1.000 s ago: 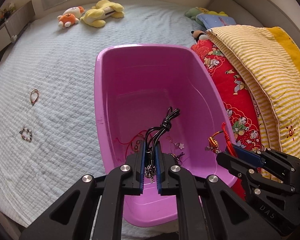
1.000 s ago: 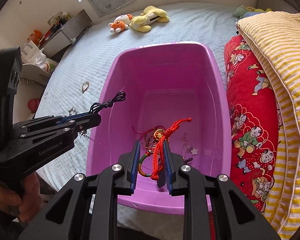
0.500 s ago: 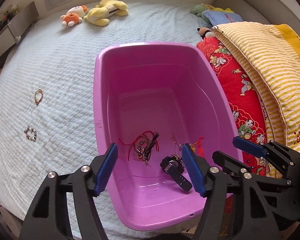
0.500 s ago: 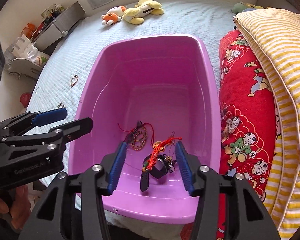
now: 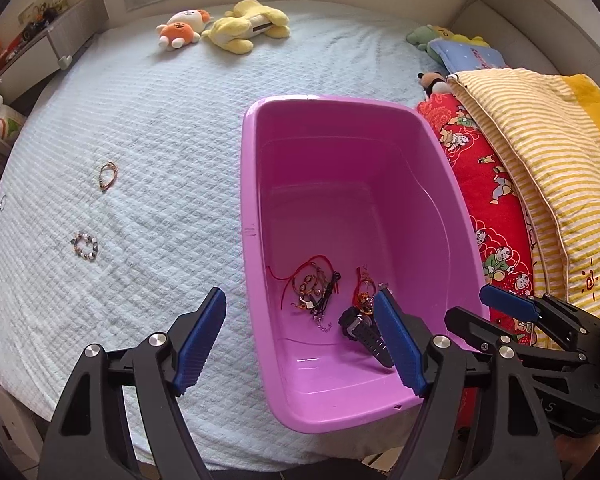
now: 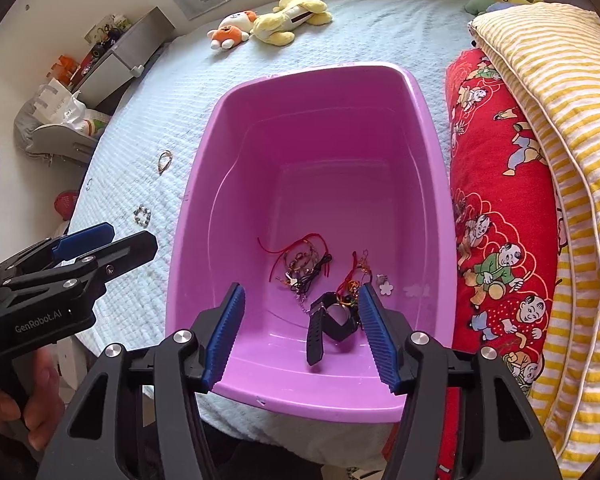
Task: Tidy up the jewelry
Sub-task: 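Withdraw both open tools from the basin toward the beaded and orange bracelets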
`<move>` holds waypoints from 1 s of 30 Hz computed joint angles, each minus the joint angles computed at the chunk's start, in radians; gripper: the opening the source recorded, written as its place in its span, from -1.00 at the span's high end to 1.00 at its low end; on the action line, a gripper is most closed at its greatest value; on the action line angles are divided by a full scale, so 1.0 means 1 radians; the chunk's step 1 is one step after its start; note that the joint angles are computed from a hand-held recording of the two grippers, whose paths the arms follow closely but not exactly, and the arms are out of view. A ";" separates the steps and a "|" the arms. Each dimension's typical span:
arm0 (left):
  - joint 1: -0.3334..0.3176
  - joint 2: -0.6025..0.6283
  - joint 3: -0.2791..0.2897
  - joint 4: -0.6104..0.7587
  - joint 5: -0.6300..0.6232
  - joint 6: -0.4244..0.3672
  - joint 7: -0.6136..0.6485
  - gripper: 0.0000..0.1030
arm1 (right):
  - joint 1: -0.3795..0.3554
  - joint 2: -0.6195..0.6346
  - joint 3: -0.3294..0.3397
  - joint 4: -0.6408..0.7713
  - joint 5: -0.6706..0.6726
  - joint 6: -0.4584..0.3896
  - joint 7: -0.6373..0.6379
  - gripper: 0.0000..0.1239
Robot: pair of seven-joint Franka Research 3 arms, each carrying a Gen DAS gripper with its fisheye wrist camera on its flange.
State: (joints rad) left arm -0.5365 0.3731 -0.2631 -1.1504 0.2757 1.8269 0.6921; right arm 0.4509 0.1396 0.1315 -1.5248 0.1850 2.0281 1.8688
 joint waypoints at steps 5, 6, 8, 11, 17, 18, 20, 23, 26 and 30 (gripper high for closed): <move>0.028 -0.103 0.000 -0.131 -0.011 0.021 -0.065 -0.45 | 0.013 0.018 0.012 0.032 0.017 -0.018 -0.024 0.06; 0.037 -0.125 -0.001 -0.160 -0.015 0.030 -0.079 -0.45 | 0.016 0.024 0.014 0.043 0.023 -0.024 -0.031 0.06; 0.051 -0.167 -0.004 -0.211 -0.017 0.036 -0.113 -0.45 | 0.022 0.038 0.018 0.066 0.028 -0.035 -0.048 0.06; 0.072 -0.228 -0.010 -0.286 -0.016 0.042 -0.167 -0.49 | 0.037 0.063 0.023 0.107 0.027 -0.051 -0.072 0.03; 0.116 -0.366 -0.022 -0.436 -0.026 0.028 -0.288 -0.50 | 0.069 0.132 0.034 0.211 0.042 -0.081 -0.128 0.02; 0.123 -0.392 -0.024 -0.464 -0.030 0.025 -0.309 -0.50 | 0.076 0.146 0.036 0.234 0.043 -0.090 -0.136 0.02; 0.138 -0.443 -0.027 -0.514 -0.040 0.011 -0.349 -0.50 | 0.091 0.180 0.040 0.288 0.046 -0.115 -0.146 0.02; 0.158 -0.519 -0.031 -0.588 -0.052 -0.002 -0.398 -0.50 | 0.120 0.234 0.043 0.373 0.043 -0.156 -0.157 0.02; 0.179 -0.596 -0.032 -0.656 -0.056 -0.017 -0.428 -0.50 | 0.153 0.283 0.044 0.450 0.034 -0.185 -0.159 0.01; 0.202 -0.687 -0.028 -0.733 -0.059 -0.042 -0.439 -0.51 | 0.204 0.363 0.040 0.578 0.016 -0.224 -0.146 -0.03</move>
